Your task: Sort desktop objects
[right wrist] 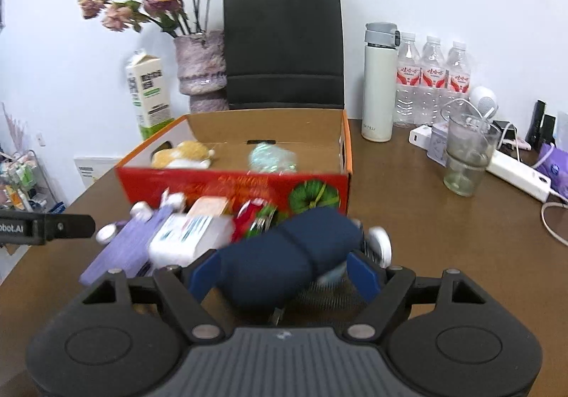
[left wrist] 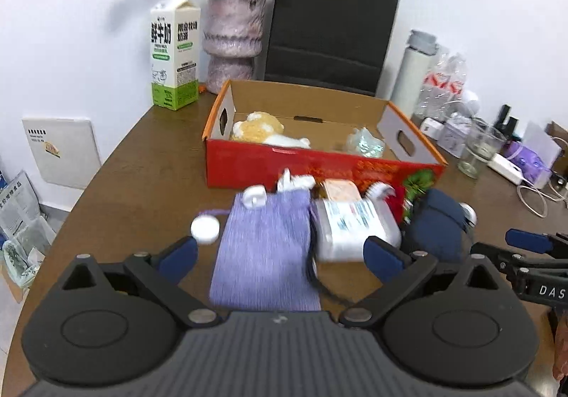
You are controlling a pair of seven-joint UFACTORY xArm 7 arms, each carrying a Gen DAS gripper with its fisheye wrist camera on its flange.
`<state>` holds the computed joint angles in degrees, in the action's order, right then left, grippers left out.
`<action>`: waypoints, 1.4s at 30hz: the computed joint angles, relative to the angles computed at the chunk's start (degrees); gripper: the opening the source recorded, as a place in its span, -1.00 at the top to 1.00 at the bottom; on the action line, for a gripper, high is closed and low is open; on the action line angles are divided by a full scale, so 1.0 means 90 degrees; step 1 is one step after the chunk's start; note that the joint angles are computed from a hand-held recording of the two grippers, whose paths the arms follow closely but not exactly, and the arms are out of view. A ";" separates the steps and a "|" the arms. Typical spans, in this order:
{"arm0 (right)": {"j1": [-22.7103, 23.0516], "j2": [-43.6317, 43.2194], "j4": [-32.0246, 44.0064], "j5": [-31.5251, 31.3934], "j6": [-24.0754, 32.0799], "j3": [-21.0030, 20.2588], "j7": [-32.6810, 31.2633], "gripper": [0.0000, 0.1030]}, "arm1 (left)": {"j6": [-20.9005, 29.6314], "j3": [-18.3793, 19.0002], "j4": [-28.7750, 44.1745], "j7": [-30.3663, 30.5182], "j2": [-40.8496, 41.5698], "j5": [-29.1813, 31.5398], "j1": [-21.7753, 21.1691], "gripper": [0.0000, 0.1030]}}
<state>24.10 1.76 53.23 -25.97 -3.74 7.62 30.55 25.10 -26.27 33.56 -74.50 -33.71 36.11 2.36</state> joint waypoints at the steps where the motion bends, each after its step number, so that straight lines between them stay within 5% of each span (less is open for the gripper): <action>1: -0.0151 -0.0218 -0.0282 -0.0248 -0.0163 0.0102 0.0246 -0.53 | 0.0072 -0.0073 -0.0164 -0.0101 -0.0257 -0.0039 -0.0109 -0.99; 4: -0.1030 -0.0927 -0.1116 -0.0933 -0.0598 0.0810 0.1008 -0.61 | 0.0463 -0.0368 -0.0611 -0.0263 -0.1033 -0.0262 -0.0557 -1.00; 14: 0.0835 -0.2957 -0.3286 -0.0549 -0.0684 -0.0733 0.0568 -0.69 | 0.2739 -0.1620 -0.0883 -0.0779 -0.2362 -0.1064 -0.2117 -1.00; 18: 0.0425 -0.3776 -0.3789 -0.0183 -0.0293 0.0040 0.0579 -0.69 | 0.3306 -0.1899 -0.0816 -0.1071 -0.2673 -0.1131 -0.2576 -1.00; 21: 0.0458 -0.4378 -0.4163 0.0109 -0.0146 0.0192 0.0565 -0.70 | 0.3816 -0.2064 -0.0725 -0.1453 -0.2904 -0.1315 -0.2781 -1.00; 34: 0.0560 -0.5125 -0.4634 0.1116 -0.0148 0.0694 -0.0005 -0.71 | 0.3898 -0.1980 -0.0735 -0.1714 -0.2659 -0.1316 -0.3157 -1.00; 42: -0.0019 -0.4190 -0.4287 0.1792 -0.0824 0.1161 -0.0370 -0.71 | 0.3345 -0.1435 -0.1084 -0.1814 -0.2534 -0.1242 -0.3083 -1.00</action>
